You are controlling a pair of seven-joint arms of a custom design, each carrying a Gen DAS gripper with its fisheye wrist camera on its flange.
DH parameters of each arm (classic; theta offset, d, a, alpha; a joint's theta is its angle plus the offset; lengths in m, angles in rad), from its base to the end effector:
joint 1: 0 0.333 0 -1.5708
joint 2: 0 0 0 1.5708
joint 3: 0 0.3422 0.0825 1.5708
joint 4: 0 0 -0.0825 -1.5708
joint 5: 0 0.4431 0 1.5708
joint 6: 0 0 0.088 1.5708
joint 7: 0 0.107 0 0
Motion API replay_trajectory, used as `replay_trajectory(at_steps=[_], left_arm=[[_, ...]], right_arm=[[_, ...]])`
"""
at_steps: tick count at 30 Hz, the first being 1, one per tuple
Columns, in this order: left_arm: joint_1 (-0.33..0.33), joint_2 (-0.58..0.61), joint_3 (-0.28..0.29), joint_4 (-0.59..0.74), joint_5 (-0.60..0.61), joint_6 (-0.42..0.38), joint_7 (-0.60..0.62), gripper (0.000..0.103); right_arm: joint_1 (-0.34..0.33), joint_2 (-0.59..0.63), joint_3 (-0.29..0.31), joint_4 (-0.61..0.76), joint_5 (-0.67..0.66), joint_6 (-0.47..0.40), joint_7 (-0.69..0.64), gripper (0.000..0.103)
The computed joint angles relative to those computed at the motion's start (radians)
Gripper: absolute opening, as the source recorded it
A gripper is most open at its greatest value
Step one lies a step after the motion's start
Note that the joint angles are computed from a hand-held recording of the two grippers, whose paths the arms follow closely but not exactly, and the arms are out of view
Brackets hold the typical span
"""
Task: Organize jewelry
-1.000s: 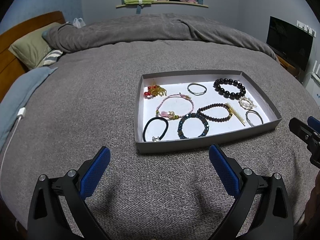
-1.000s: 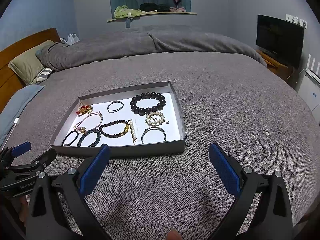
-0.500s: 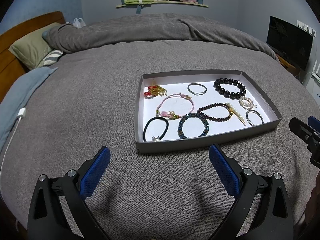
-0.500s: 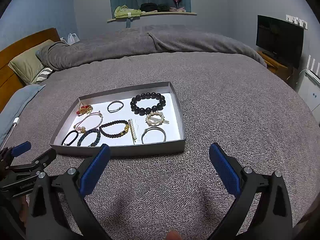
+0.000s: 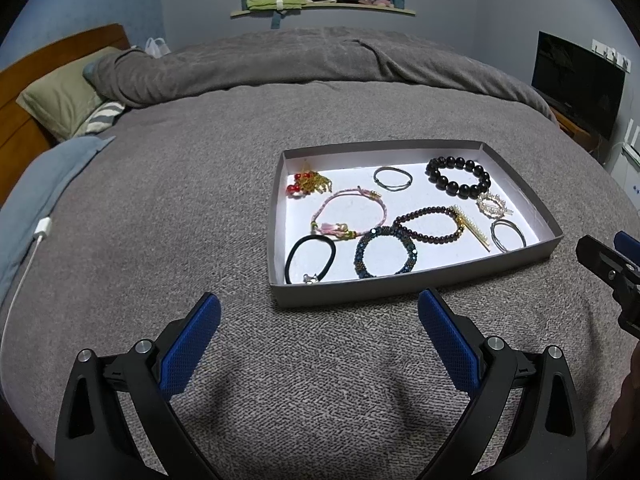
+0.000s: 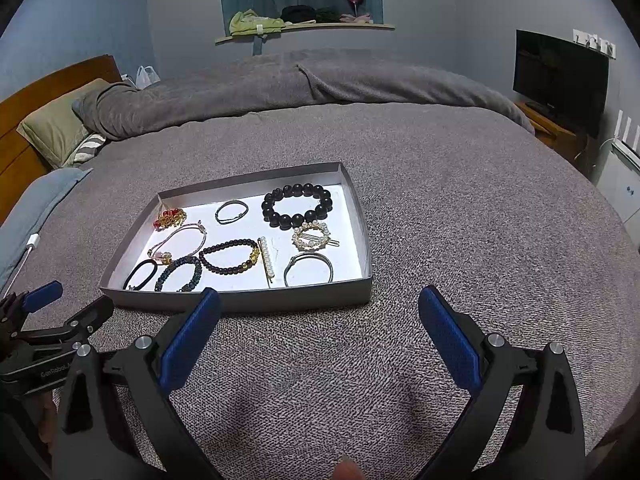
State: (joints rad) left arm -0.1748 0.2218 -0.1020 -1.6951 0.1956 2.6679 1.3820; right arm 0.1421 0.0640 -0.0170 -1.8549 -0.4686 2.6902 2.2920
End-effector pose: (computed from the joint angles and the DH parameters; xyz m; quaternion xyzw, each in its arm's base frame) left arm 0.7097 -0.2004 0.5582 -0.5820 0.7233 -0.2783 0.2462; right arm 0.6781 0.1004 0.5769 -0.5595 0.7233 -0.2913 0.2808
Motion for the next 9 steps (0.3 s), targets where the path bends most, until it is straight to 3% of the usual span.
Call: replay_trajectory(at_steps=[9], left_arm=[[-0.006, 0.004, 0.002, 0.004, 0.010, -0.005, -0.002, 0.098]], right_arm=[[0.000, 0.000, 0.000, 0.000, -0.003, 0.000, 0.002, 0.098]])
